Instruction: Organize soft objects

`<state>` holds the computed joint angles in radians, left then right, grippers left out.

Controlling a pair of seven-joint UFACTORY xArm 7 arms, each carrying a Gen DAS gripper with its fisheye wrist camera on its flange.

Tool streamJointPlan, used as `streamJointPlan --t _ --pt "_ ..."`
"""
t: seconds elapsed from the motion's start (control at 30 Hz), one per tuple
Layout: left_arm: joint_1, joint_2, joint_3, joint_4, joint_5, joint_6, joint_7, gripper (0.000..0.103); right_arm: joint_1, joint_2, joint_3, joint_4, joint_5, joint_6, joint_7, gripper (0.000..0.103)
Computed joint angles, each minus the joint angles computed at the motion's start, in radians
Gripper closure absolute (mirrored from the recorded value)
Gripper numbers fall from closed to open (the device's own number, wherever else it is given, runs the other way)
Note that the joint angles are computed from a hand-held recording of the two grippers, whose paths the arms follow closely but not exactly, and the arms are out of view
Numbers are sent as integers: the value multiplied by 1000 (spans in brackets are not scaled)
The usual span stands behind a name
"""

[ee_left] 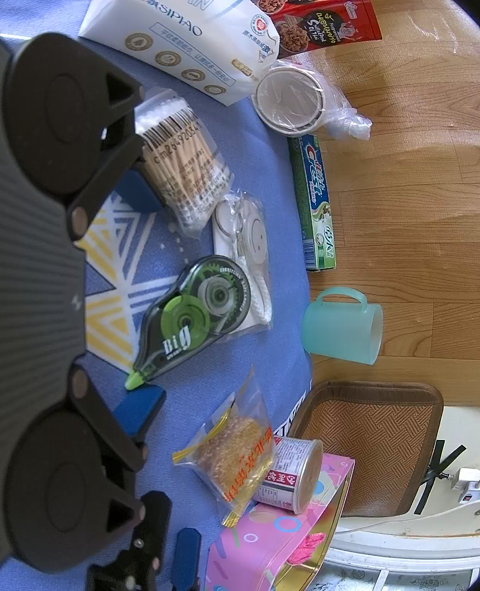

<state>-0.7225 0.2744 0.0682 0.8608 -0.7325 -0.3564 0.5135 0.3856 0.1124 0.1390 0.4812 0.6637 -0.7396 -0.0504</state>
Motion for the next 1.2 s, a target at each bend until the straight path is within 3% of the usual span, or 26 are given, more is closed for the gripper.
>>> streamJointPlan --t 0.43,1.2 --pt "8 -1 -3 -3 17 1 -11 0 -49 -10 -9 -41 -168 -27 170 30" --pt "9 -3 0 -5 33 4 -22 0 -40 -4 -9 -29 -140 -20 135 30"
